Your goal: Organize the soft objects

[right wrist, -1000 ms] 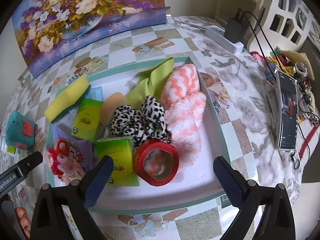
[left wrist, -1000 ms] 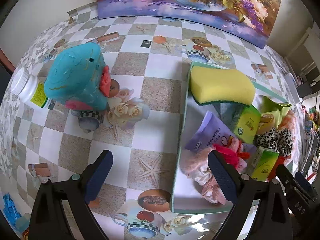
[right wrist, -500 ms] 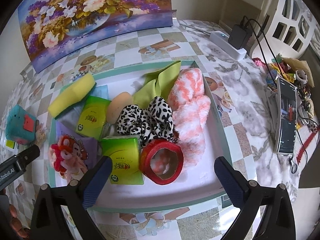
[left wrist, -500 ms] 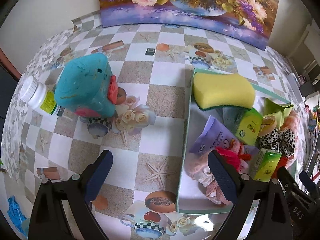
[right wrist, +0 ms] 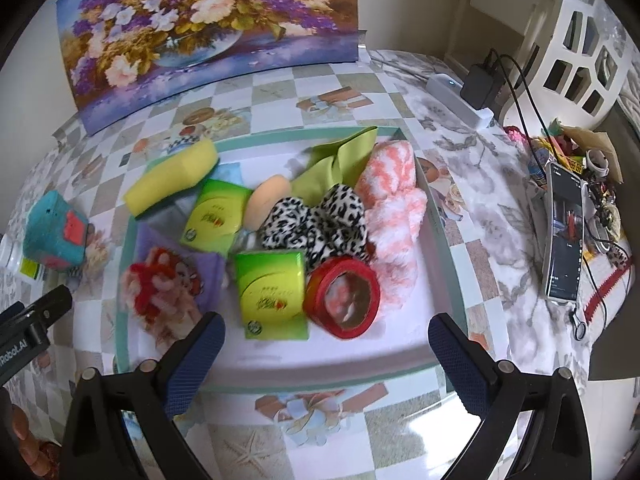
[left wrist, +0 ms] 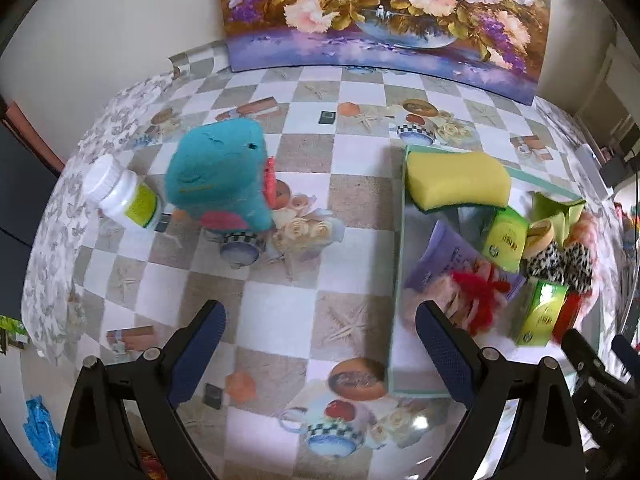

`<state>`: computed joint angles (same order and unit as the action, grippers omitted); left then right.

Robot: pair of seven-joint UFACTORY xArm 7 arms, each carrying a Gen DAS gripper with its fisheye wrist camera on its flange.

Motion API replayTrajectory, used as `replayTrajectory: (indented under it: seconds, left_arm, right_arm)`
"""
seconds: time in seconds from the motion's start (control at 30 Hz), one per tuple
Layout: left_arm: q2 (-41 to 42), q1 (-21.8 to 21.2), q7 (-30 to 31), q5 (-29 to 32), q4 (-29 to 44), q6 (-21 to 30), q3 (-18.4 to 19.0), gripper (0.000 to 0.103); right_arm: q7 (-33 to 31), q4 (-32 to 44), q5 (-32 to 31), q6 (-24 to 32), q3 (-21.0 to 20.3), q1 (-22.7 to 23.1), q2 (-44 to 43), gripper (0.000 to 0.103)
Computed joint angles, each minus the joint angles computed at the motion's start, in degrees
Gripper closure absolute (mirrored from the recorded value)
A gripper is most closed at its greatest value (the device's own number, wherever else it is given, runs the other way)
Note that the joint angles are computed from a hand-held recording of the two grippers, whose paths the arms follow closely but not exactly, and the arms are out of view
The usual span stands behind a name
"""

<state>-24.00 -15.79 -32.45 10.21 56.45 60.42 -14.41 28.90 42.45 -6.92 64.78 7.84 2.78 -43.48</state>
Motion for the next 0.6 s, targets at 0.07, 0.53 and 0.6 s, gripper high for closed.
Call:
replayTrajectory:
  seconds: [0.07, 0.53, 0.6]
  left_arm:
    - [-1.43, -0.08, 0.42, 0.13, -0.92, 1.09, 0.07, 0.007]
    - [-11.25, -0.16, 3.97, -4.54, -7.53, 3.77, 1.32, 0.007]
    - [-12.16, 0.09, 4.24, -4.93, -8.06, 3.83, 1.29, 0.007]
  right_arm:
    - [0.24, -0.12, 0.55, 0.24, 0.24, 0.52, -0.68, 0.000]
    - [2.68, -0.60, 0.80, 2.82, 3.78, 3.30, -5.44, 0.000]
    - [3.13, -0.64, 0.98, 3.03, 3.93, 3.62, -5.97, 0.000]
